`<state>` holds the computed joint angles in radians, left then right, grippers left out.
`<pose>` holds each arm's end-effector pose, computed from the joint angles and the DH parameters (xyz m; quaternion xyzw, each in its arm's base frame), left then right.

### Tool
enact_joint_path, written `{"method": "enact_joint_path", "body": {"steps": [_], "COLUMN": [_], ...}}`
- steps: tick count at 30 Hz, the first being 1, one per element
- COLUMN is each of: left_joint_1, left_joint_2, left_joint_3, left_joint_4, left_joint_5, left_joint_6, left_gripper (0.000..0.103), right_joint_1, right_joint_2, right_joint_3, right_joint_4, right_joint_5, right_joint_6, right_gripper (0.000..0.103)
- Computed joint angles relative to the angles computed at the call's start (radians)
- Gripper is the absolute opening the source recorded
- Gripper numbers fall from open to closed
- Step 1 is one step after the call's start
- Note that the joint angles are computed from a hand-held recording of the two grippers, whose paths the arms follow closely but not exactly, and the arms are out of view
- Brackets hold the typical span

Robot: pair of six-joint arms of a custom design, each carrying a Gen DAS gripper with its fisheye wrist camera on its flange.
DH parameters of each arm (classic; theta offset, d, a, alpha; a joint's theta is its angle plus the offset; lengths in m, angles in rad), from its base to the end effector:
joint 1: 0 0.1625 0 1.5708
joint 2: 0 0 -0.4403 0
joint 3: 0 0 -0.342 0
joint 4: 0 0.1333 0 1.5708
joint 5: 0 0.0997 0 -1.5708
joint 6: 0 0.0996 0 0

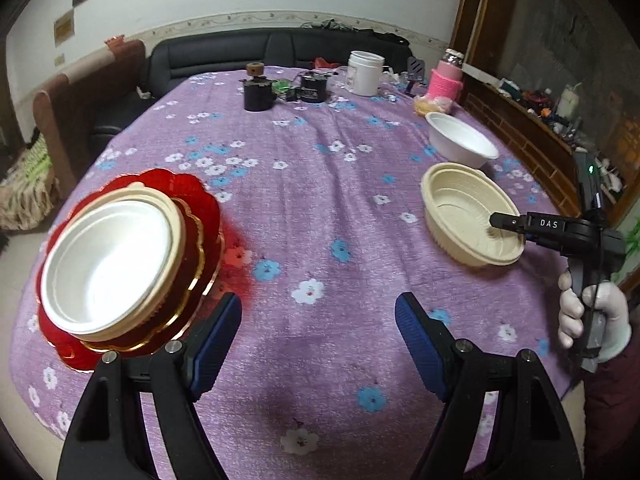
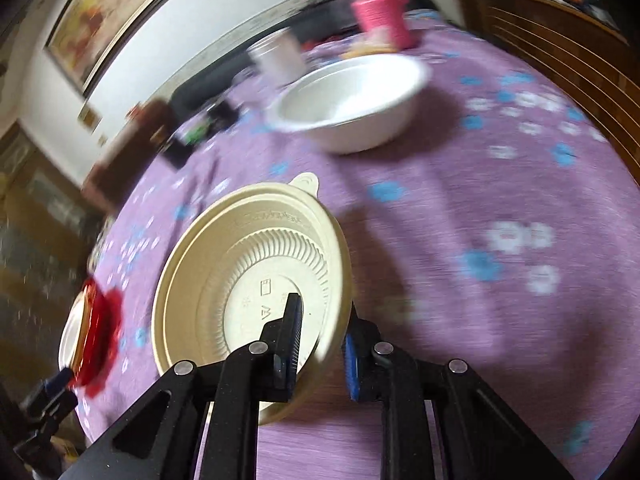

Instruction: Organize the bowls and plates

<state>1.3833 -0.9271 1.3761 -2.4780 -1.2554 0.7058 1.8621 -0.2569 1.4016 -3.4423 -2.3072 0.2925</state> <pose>0.0302 -0.7219 0.3254 0.3833 0.8828 -0.1776 0.2053 0.2620 -0.6426 -0.0259 -0.1285 -0.8720 0.4144 0.2268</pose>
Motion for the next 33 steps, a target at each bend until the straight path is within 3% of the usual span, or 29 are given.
{"method": "enact_joint_path", "body": {"steps": [4,8,15,33], "left_joint_1": [-0.014,-0.029,-0.043,-0.081], "left_joint_2": [0.009,0.022,0.056,0.143], "left_joint_3": [0.024,0.056,0.043,0.003], "left_joint_4": [-0.099,-0.230,-0.223,-0.190], "left_joint_5": [0.067,0.133,0.160,0.183], "left_joint_6": [0.031,0.078,0.073,0.040], "left_gripper": [0.079,0.079,0.080,0.080], "right_joint_1": [0.016,0.020,0.005,-0.001], "right_joint_2": [0.084,0.150,0.151,0.139], "right_joint_3": [-0.163,-0.269,-0.251,-0.228], "right_joint_4": [0.090,0.101,0.039,0.034], "right_joint_5": [-0.003,-0.033,0.013,0.035], "right_joint_6": [-0.078,-0.143,-0.162,-0.140], "right_gripper": [0.020,0.021,0.021,0.025]}}
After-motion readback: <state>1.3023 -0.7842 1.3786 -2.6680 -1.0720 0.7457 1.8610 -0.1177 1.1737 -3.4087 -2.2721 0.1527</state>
